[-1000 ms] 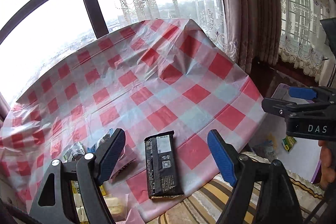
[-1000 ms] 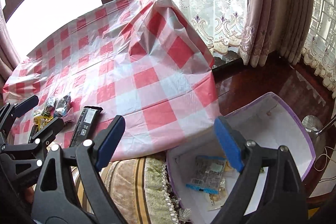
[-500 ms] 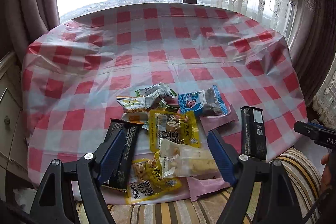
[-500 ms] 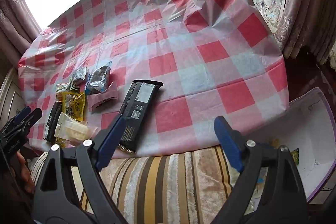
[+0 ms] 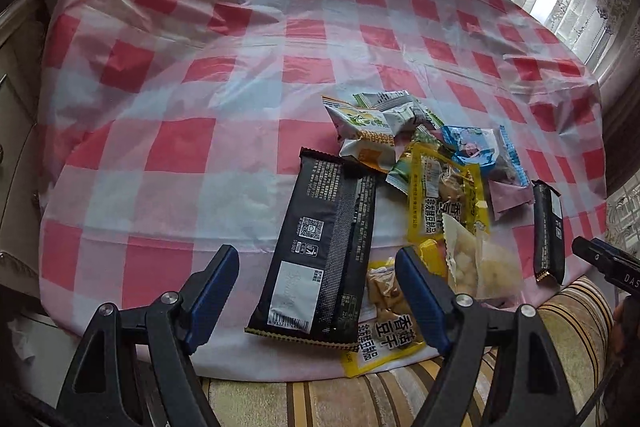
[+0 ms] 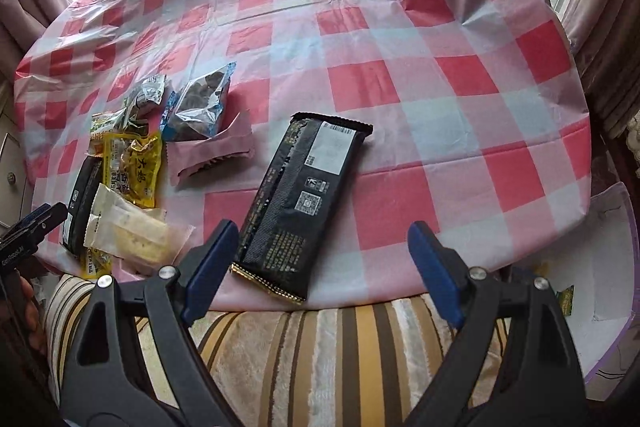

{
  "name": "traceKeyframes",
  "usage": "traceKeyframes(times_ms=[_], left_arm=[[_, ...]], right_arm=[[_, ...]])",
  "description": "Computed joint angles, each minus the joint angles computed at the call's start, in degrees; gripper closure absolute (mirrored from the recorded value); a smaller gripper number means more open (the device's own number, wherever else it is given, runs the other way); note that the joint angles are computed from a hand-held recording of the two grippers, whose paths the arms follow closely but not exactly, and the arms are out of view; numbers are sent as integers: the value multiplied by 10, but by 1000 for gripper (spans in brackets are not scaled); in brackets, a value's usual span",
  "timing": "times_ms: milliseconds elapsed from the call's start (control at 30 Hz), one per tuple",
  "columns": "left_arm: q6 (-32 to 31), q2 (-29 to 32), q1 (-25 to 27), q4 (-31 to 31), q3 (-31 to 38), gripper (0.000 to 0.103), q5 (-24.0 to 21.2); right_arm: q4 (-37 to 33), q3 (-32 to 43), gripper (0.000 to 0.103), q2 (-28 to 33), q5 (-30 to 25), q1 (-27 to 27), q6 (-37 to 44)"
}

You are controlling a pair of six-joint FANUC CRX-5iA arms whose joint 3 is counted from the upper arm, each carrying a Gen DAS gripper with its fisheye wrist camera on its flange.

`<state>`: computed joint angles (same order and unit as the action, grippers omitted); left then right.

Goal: Organize snacks
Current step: 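Grasp a black bar pack with left tool while right grasps another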

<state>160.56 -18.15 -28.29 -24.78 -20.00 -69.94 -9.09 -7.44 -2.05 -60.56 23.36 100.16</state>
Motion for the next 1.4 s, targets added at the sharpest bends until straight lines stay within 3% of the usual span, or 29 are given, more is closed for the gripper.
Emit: traceKeyframes(times_ms=[433,533,733,833,967,1133,1400], left_arm=[[-89,26,51,42,-14,22,31],[-99,27,60,52,-20,27,40],[-96,38,51,39,-11,33,32],[-94,47,42,28,-2,44,23],[-90,45,39,25,-3,50,26],[-76,43,33,19,-3,51,23],[-21,32,11,-9,6,51,-10]], right_arm=[[49,13,15,46,2,38,-65],[61,15,15,56,2,47,-75],[75,22,16,76,-7,58,-84],[92,15,19,75,-1,66,-94],[96,13,25,74,6,72,-90],[90,8,40,66,15,79,-73],[56,13,42,62,11,61,-48]])
